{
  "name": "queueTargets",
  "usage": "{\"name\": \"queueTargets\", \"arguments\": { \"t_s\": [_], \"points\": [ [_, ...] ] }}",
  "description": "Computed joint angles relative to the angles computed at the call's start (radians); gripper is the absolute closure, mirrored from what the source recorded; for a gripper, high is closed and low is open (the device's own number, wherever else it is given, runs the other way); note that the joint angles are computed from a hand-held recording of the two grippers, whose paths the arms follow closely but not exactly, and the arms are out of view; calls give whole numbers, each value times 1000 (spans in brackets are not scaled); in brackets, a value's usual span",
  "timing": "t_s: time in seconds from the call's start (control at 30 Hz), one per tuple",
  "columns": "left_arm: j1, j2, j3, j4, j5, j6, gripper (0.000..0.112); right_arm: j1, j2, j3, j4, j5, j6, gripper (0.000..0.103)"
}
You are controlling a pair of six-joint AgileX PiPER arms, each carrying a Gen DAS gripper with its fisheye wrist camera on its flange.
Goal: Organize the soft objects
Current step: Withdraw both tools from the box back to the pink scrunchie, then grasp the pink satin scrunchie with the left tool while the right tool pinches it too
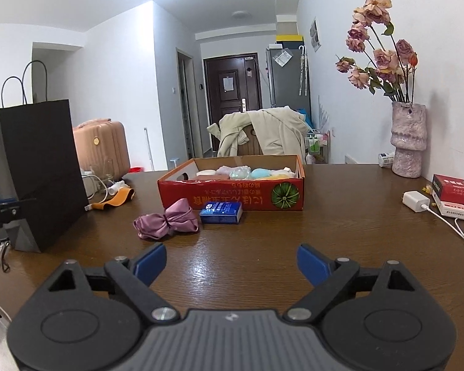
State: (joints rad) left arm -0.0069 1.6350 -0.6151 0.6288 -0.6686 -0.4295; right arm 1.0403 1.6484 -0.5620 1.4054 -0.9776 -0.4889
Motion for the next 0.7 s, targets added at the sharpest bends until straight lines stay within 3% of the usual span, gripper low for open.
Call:
{"name": "queueTargets", "arguments": {
  "t_s": [0.27, 0.37, 0.5, 0.6, 0.7],
  "points": [
    [-66, 221, -253, -38, 95, -44, 10, -213, 94, -160, -128, 187, -86, 17],
    [-92, 321, -407, 24, 179, -128, 19, -323, 158, -271, -209, 312, -93, 23],
    [-103, 468, -657, 340, 297, -502, 40, -452, 276, -476, -273, 498, -140, 40],
    [-94, 577, -816, 613, 289, -802, 42, -522, 394, -683, -211, 618, -258, 45],
    [-107, 651, -937, 866, 301, -1026, 43, -578, 520, -903, 27, 734, -517, 54]
  ]
}}
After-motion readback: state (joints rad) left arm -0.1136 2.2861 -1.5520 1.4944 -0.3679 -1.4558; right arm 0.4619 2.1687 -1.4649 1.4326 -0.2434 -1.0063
